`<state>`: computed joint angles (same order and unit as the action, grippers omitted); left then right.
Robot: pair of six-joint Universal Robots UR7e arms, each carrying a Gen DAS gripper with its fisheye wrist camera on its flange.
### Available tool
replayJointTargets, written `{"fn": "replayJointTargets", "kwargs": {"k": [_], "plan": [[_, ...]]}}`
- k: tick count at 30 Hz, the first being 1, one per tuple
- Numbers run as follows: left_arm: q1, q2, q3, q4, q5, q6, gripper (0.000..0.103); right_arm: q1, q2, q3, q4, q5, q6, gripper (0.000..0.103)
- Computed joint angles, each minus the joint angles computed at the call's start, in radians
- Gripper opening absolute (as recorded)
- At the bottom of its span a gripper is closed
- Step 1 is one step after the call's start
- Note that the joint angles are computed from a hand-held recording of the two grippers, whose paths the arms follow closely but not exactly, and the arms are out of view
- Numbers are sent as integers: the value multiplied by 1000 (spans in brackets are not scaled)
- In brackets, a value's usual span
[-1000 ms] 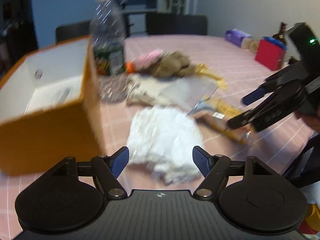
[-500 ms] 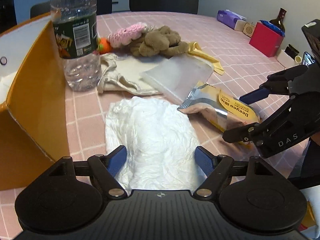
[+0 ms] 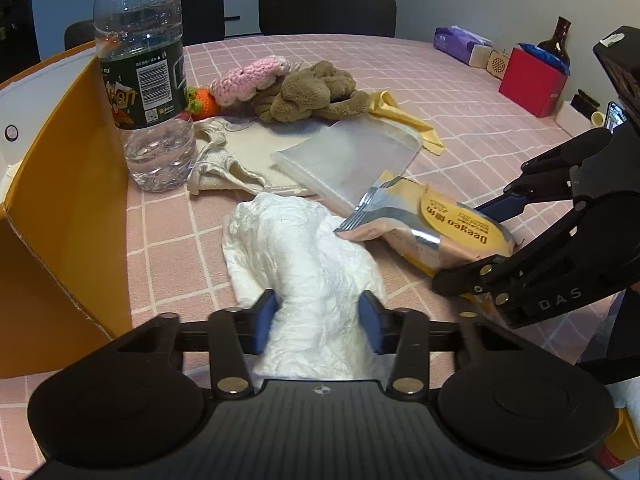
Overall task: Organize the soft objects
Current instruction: 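Lift the white cloth with the left tool while the right tool lifts the Deeyeo packet, then carry the cloth and packet into the orange box and open both tools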
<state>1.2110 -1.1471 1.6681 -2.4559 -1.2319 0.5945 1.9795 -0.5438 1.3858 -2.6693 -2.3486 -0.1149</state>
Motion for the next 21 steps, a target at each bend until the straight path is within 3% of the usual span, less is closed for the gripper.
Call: {"fn": "replayJointTargets", "kwargs": {"k": [2, 4, 14, 21], "plan": [[5, -5, 10, -25, -20, -3, 25, 1, -3, 1, 5, 2, -1, 59], [9, -16, 19, -46, -43, -3, 22, 4, -7, 0, 17, -2, 8, 57], [17, -123, 18, -57, -168, 12, 21, 37, -50, 15, -42, 58, 33, 55], [32, -187, -97, 32, -240, 31, 21, 110, -23, -93, -14, 84, -49, 55]]}}
